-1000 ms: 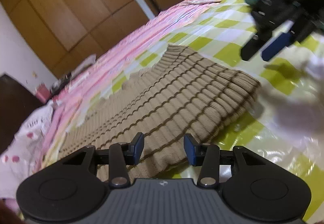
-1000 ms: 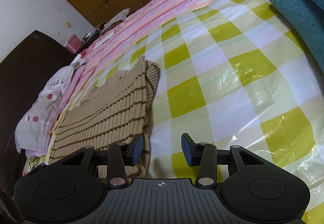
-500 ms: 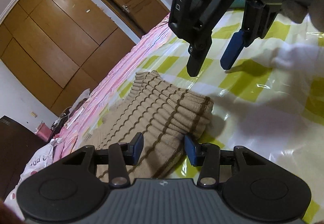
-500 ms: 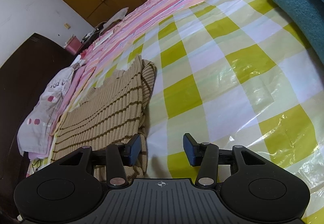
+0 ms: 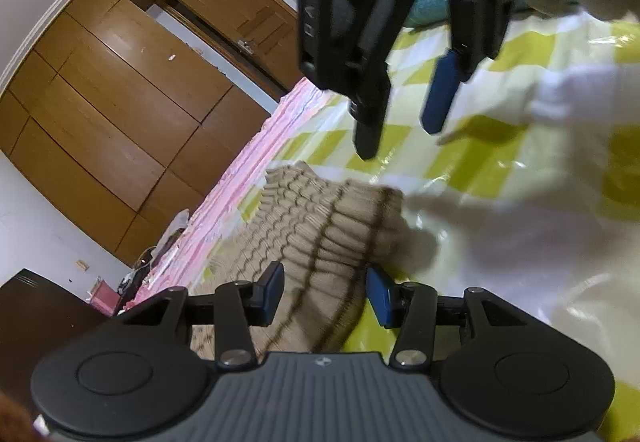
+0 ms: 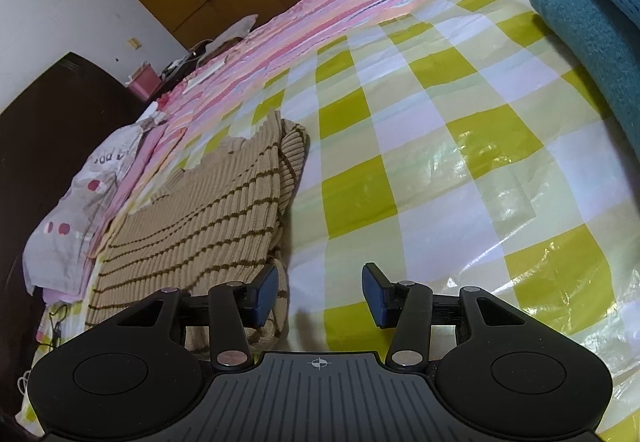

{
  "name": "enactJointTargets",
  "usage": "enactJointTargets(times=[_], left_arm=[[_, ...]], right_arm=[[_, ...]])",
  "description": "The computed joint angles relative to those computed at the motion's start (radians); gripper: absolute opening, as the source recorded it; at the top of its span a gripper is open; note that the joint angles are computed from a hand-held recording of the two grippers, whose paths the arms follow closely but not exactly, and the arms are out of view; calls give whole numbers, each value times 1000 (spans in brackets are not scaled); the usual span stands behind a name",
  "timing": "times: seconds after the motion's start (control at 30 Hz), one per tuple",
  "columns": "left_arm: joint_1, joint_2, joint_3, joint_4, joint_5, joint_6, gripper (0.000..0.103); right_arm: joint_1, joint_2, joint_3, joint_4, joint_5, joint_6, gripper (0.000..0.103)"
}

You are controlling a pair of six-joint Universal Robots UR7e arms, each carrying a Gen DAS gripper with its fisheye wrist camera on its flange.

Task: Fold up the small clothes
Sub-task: 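Grasp the sweater side edge with the left gripper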

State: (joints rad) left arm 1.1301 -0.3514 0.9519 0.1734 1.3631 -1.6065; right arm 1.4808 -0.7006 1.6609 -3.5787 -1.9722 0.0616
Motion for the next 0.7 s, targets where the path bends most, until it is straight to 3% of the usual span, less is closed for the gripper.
enactJointTargets(times=[0.17, 0.47, 0.7], left_arm=[[7, 1, -27, 61, 14, -51, 52], [-5, 12, 29, -104, 22, -13, 54], [-5, 16, 63, -219, 56, 99, 54]], right_arm=[[9, 3, -2, -7, -19, -23, 46], [24, 15, -19, 10, -74, -55, 47], [29, 22, -28, 10, -110, -77, 47]])
